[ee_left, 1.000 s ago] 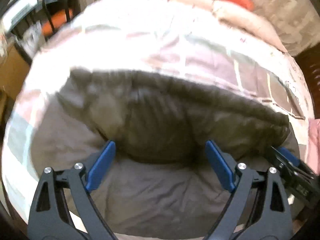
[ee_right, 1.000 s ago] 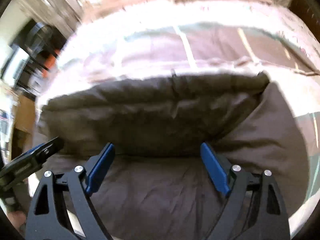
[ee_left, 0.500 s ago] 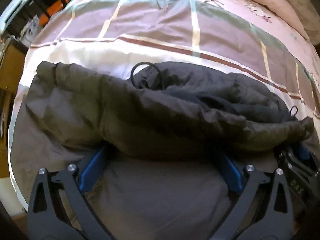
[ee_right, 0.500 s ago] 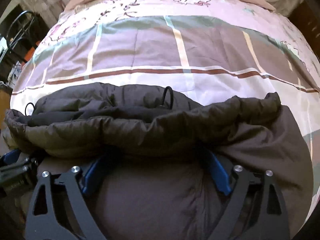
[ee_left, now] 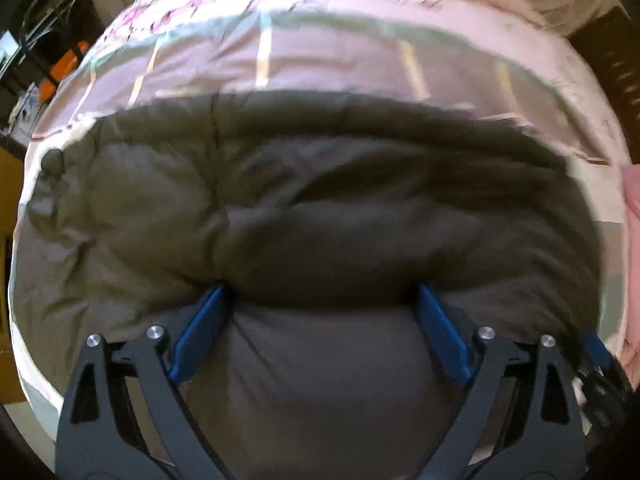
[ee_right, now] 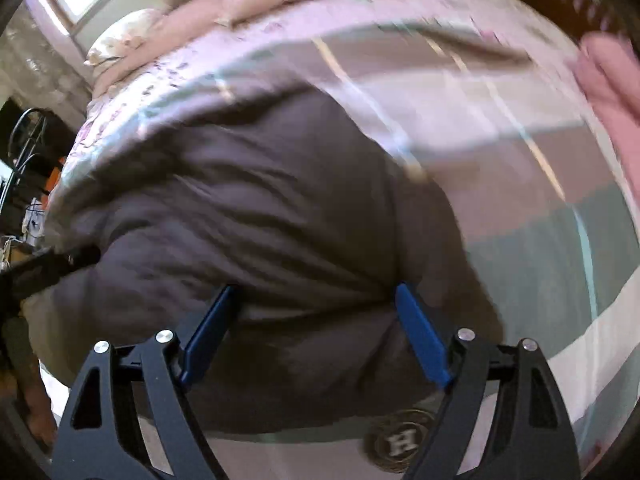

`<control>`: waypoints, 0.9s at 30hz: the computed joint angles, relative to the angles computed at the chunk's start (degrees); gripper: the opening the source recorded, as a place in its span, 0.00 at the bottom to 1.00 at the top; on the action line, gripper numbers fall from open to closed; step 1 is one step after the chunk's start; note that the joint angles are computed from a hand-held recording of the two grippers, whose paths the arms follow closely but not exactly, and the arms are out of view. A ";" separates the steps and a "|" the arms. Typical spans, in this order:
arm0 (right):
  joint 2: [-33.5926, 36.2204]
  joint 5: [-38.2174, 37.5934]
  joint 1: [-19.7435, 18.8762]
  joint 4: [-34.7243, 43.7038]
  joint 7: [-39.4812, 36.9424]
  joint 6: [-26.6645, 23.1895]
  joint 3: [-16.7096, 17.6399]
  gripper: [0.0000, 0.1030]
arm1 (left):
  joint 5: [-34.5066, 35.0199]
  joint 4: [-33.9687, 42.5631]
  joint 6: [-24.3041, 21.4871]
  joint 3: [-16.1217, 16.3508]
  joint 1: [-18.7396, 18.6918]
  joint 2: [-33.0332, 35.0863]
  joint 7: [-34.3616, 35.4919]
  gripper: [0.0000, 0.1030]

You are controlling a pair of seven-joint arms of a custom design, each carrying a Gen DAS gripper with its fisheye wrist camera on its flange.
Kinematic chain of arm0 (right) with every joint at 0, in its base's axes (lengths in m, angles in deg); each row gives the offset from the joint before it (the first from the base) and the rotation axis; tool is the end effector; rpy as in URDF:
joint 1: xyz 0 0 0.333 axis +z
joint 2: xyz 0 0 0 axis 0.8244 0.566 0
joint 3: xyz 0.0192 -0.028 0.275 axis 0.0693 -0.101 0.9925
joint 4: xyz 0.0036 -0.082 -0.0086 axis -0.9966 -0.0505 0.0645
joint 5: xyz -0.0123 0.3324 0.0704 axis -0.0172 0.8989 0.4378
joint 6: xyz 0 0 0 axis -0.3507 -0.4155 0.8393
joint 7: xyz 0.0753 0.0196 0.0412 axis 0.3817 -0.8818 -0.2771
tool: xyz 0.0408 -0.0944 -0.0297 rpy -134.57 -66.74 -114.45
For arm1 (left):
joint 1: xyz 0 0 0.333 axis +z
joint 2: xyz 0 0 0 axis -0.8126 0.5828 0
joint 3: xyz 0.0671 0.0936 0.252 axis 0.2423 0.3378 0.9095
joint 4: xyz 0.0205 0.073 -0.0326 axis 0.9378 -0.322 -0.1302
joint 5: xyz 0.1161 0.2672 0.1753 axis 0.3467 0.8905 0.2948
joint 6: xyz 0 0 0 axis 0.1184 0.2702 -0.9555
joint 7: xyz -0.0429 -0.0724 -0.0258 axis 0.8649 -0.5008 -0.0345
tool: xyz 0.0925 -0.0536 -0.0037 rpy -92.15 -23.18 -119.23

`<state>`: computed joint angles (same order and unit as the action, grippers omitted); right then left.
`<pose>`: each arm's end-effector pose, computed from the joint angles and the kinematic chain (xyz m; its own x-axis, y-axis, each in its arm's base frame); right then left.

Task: Fold large clothes
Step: 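Press and smooth the folded jacket flat with both grippers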

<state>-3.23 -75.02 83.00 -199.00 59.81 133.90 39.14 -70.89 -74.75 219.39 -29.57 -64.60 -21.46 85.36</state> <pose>0.4250 0.3036 0.3783 -0.0363 -0.9762 -0.2138 -0.9269 0.1129 -0.3579 0.4819 -0.1887 0.3849 0.2743 -0.9609 0.0364 -0.9337 -0.2752 -0.2292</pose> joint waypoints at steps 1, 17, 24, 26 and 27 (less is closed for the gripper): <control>-1.25 -0.76 -0.44 -1.56 1.41 0.07 -0.68 0.66 | -0.45 0.36 0.03 0.29 0.31 0.71 -0.06 0.95; 3.03 9.41 0.66 9.14 -12.60 -8.02 1.41 0.72 | 1.56 -7.25 2.32 -0.11 0.03 -8.37 -5.25 0.95; -0.43 -0.50 -1.05 6.83 4.58 -13.74 -2.17 0.83 | 4.16 -12.17 1.49 0.28 0.94 -15.09 -4.39 0.95; 0.64 -3.11 -0.34 9.81 3.75 -10.06 -0.50 0.83 | 6.70 -12.76 0.30 -0.07 1.32 -16.40 -4.29 0.95; 2.08 -3.50 0.27 12.24 2.54 -9.92 0.18 0.83 | 7.59 -12.94 -0.15 -0.13 1.48 -16.80 -4.23 0.95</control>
